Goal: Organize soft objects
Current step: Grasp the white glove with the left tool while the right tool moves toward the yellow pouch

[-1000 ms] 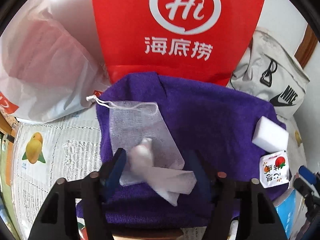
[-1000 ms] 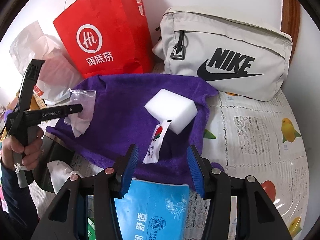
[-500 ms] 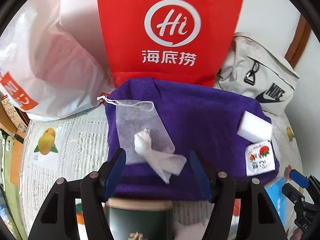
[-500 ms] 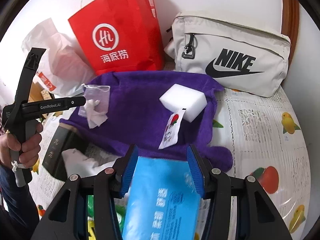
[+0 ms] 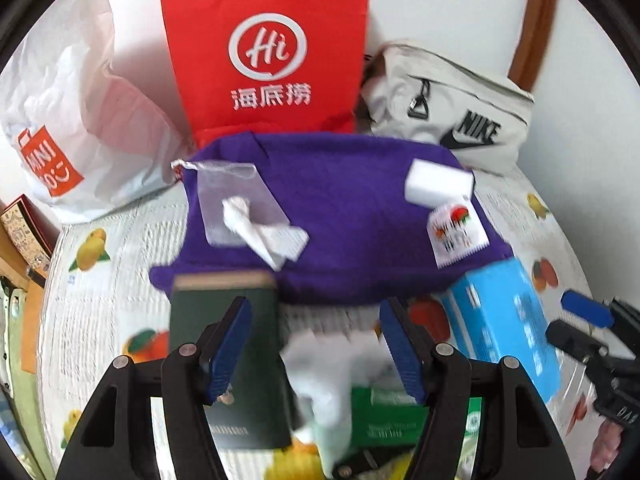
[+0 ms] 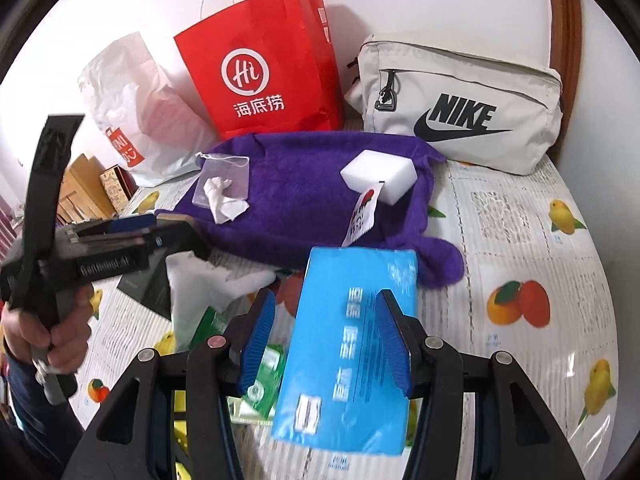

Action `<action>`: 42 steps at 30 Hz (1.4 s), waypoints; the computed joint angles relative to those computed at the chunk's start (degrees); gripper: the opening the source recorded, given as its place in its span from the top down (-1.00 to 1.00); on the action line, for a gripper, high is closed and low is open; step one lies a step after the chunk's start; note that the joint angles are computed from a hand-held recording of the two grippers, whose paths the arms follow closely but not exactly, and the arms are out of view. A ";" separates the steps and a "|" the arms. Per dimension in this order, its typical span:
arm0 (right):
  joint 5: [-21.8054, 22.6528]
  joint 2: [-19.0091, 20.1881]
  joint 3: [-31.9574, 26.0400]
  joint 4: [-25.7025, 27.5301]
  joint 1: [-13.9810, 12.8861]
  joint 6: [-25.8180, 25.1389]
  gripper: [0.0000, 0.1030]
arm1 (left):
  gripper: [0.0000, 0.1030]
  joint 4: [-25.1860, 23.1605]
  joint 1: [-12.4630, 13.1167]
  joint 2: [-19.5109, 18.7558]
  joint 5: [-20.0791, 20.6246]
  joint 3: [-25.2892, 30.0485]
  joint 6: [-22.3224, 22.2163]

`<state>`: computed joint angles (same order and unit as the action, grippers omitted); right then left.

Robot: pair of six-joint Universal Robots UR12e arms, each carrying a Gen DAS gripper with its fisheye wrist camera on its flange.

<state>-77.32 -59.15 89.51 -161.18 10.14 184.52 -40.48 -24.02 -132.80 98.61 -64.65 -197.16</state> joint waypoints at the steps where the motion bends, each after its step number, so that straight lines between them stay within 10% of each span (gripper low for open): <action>1: 0.15 -0.29 0.48 -0.24 -0.02 -0.01 -0.01 | -0.25 0.18 -0.18 0.26 0.15 -0.60 0.05; 24: -0.80 -3.03 5.76 -1.00 -0.46 0.25 -0.02 | 0.04 -4.22 -1.60 -1.96 0.00 0.46 2.74; 31: -1.10 -3.04 6.00 -0.53 -0.46 0.10 -0.02 | 0.81 -7.01 -2.03 -3.02 2.55 2.02 4.22; 42: -0.67 -3.96 7.04 -1.63 -0.08 -0.11 -0.02 | 0.87 3.31 -0.76 1.96 -1.20 -4.03 0.34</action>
